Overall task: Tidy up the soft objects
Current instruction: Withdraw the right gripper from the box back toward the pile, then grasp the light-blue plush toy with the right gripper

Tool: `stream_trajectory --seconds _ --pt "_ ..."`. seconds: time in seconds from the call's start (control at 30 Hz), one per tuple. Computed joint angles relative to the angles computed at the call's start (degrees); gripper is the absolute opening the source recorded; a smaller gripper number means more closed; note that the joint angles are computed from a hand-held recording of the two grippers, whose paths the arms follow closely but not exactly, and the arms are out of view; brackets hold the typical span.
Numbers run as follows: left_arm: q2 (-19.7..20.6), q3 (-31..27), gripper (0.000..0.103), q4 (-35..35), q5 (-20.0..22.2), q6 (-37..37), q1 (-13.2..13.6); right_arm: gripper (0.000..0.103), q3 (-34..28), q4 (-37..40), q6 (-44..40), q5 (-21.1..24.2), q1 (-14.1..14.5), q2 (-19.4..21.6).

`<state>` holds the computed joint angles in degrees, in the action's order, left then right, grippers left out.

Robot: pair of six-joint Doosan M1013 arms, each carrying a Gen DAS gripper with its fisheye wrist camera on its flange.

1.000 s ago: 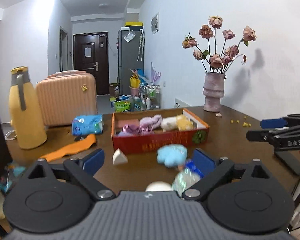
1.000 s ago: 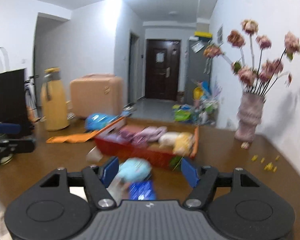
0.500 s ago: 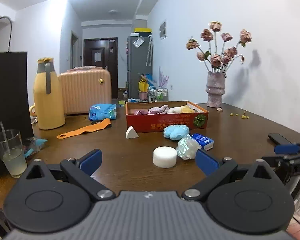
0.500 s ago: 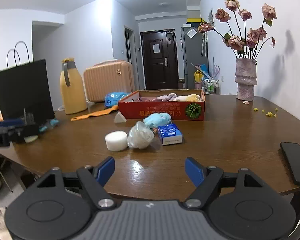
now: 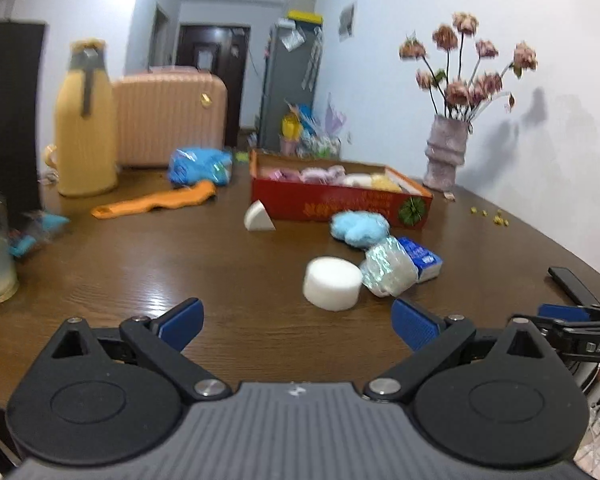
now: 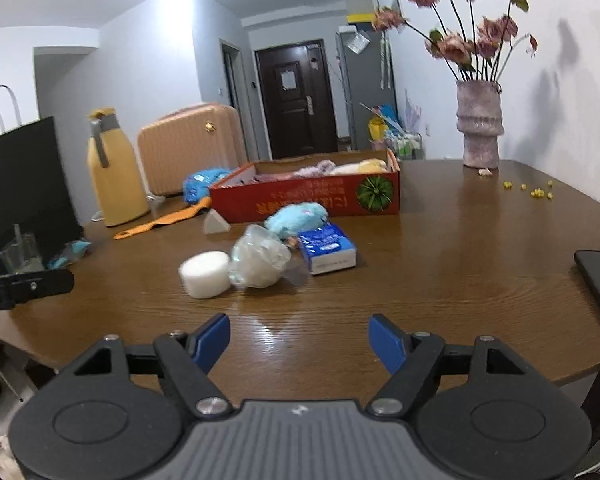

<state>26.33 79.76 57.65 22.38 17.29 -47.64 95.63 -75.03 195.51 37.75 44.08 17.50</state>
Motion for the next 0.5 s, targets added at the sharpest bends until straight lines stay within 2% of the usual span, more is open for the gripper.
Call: stream_trajectory --seconds 0.1,0.2,0.33,0.43,0.5 --pt "2.5 -3.5 0.102 -8.1 -1.1 10.1 0.6 0.074 -1.7 2.3 -1.4 -0.3 -1.7 1.4" --pt "5.0 -7.5 0.102 -14.5 -0.6 16.8 1.1 0.072 -3.4 3.9 -3.1 -1.3 -3.5 2.7" --pt "8.5 -13.5 0.102 -26.7 -1.0 25.9 2.5 0.072 -5.9 6.0 -5.9 -3.7 -5.9 4.2" --pt "12.3 -20.4 0.099 -36.8 1.8 34.1 3.7 0.068 -8.1 8.7 -9.3 -6.6 -8.0 5.4" --pt "15.3 -25.9 0.089 -42.2 5.3 38.5 4.5 0.064 -10.2 11.1 -12.7 -8.5 -9.6 6.5"
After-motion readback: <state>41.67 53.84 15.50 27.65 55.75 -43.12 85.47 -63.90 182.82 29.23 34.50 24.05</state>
